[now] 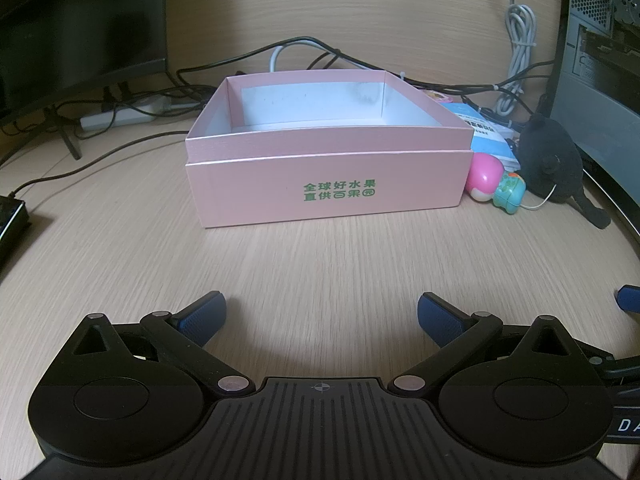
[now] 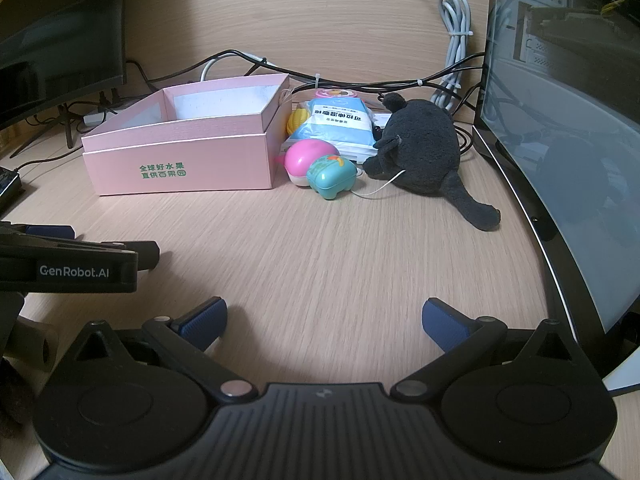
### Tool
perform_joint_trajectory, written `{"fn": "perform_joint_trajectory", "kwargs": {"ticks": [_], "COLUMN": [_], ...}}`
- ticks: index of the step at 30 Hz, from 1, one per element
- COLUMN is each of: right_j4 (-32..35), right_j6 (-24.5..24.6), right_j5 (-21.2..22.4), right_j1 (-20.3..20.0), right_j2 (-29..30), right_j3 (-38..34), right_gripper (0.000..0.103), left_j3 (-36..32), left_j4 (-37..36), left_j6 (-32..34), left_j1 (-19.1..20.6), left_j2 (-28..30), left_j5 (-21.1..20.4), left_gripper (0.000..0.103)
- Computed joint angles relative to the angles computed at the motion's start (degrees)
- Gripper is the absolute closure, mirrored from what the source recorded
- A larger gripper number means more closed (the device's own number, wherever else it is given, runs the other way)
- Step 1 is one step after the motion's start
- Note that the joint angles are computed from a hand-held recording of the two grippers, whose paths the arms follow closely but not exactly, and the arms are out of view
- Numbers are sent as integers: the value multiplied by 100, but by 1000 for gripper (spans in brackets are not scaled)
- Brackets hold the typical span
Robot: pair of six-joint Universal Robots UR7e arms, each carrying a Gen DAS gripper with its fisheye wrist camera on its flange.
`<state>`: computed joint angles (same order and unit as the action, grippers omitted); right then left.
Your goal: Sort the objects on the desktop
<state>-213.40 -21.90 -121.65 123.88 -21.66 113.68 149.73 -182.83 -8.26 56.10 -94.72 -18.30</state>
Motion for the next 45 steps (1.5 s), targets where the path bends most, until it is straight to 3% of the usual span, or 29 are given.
{"fn": "perform_joint_trajectory", "kwargs": {"ticks": [37,45], "right_j4": [96,670], "right_j6": [78,242], "right_j5": [-85,-155], "right_j1": [3,16], "right_j2": [-21,-162], "right_j3": [-12,-76], "right_gripper": [0,0], "left_j3": [1,7], "left_j4": [-48,724], "left_j6": [59,-416], "left_j1": [9,-73], "left_j2": [4,-256], "left_j5": [-30,-11], "left_gripper": [0,0]}}
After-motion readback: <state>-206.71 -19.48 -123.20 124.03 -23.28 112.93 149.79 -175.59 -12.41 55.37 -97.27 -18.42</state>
